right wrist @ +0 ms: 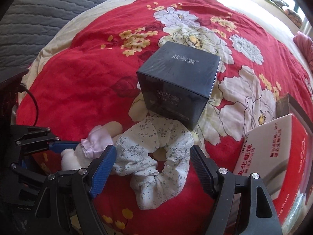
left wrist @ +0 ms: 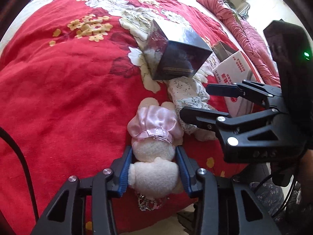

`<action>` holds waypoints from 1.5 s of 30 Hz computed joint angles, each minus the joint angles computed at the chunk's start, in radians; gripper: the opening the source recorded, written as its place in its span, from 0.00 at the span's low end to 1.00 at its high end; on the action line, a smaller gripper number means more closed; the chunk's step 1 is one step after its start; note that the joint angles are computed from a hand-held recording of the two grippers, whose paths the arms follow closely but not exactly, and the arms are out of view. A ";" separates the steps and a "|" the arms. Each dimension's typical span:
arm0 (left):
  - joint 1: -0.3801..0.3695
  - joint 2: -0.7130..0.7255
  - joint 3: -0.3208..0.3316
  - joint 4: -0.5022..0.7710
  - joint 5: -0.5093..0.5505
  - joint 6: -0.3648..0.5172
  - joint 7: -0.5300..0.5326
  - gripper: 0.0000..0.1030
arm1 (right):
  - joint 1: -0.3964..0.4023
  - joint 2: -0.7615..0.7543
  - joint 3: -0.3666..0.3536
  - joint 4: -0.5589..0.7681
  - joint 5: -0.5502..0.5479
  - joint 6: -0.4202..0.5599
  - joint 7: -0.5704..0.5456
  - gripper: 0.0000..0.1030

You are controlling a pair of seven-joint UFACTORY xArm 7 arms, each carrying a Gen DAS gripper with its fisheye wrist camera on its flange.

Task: Organize soft objects
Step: 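Lift and carry the bear and scrunchie over the pink book tray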

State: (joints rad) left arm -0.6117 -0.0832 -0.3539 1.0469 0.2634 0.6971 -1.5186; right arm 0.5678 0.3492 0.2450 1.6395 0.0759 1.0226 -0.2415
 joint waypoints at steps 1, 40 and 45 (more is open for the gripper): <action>-0.001 -0.002 -0.002 0.005 0.003 0.020 -0.001 0.42 | 0.001 0.010 -0.002 0.008 0.002 0.011 0.014 0.77; -0.162 0.231 0.019 0.632 0.379 0.563 0.022 0.42 | -0.127 -0.441 -0.053 -0.363 0.480 -0.443 -0.264 0.26; -0.241 0.377 0.076 0.861 0.413 0.618 0.126 0.42 | -0.150 -0.497 -0.097 -0.404 0.513 -0.454 -0.274 0.26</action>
State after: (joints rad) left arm -0.8528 0.2941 -0.2783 1.9084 0.6762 1.3154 -1.3922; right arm 0.4179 -0.1481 0.1477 1.2355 0.5893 0.5688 -0.5154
